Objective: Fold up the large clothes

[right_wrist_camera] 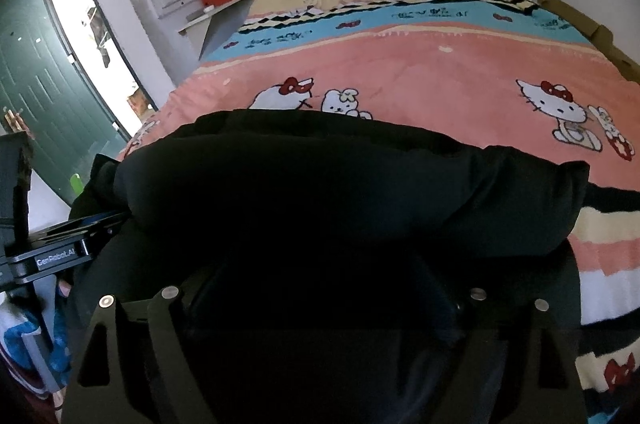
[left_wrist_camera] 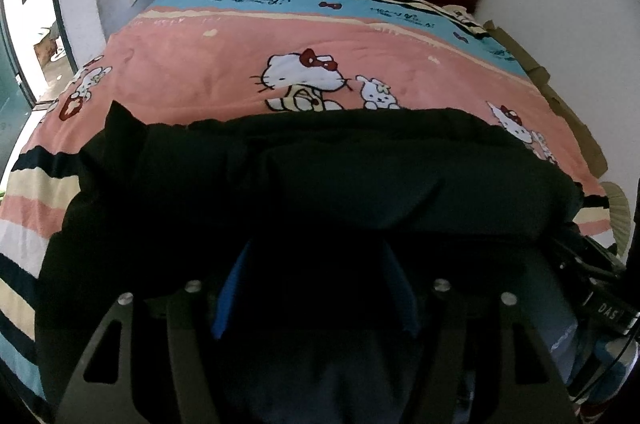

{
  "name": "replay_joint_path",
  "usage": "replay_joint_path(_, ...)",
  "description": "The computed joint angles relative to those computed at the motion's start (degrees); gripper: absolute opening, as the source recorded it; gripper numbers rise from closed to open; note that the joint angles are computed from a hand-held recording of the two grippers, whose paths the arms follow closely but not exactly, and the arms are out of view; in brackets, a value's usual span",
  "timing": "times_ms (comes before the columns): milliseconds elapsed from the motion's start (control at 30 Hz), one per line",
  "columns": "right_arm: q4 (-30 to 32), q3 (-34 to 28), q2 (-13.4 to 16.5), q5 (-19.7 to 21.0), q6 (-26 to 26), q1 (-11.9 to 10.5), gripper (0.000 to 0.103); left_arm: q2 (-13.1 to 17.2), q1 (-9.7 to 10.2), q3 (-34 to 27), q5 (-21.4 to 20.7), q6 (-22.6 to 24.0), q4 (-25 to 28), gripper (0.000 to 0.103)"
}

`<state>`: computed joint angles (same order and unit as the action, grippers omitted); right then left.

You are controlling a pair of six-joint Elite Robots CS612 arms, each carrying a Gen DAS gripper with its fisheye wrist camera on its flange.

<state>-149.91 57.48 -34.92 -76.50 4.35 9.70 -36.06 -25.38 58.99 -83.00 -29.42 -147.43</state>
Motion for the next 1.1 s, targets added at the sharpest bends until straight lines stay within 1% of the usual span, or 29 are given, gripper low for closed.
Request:
replay_joint_path(167, 0.3, -0.9, 1.0, 0.3, 0.3, 0.0, 0.085, 0.9, 0.03, -1.0, 0.5, 0.1, 0.3, 0.064)
replay_joint_path(333, -0.2, -1.5, 1.8, 0.6, 0.8, -0.1, 0.086, 1.4, 0.02, -1.1, 0.9, 0.0, -0.7, 0.064)
replay_joint_path(400, -0.3, -1.7, 2.1, 0.7, 1.3, -0.1, 0.086, 1.6, -0.08, -1.2, 1.4, 0.0, -0.4, 0.064)
replay_joint_path(500, 0.6, -2.0, 2.1, 0.7, 1.3, -0.1, 0.086, 1.6, -0.06, -1.9, 1.2, 0.0, 1.5, 0.064)
replay_joint_path(600, 1.8, -1.9, 1.5, 1.3, 1.8, -0.3, 0.086, 0.8, -0.08, -1.9, 1.0, 0.1, 3.1, 0.064)
replay_joint_path(700, -0.2, 0.2, 0.0, 1.9, 2.4, -0.7, 0.086, -0.1, -0.28, -1.3, 1.8, 1.1, 3.1, 0.064)
replay_joint_path(767, -2.0, 1.8, -1.1, 1.3, 2.4, -1.0, 0.086, -0.3, -0.69, -1.8, 4.4, 2.8, 4.8, 0.064)
replay_joint_path(800, -2.6, 2.4, -1.6, 0.3, 2.2, -1.1, 0.086, -0.3, -0.81, -2.3, 5.7, 3.4, 6.2, 0.064)
replay_joint_path(900, -1.9, 2.6, -1.9, -1.8, 2.1, -1.6, 0.086, 0.3, -0.41, -3.9, 6.0, 3.0, 8.6, 0.064)
replay_joint_path(1033, 0.6, 0.9, -0.8, -3.5, 3.1, -2.4, 0.086, 1.8, -0.01, -6.5, 7.1, 3.4, 11.5, 0.064)
replay_joint_path(1100, 2.2, -0.1, 0.2, -4.1, 3.6, -2.6, 0.086, 2.7, 0.28, -7.6, 6.4, 3.7, 12.2, 0.065)
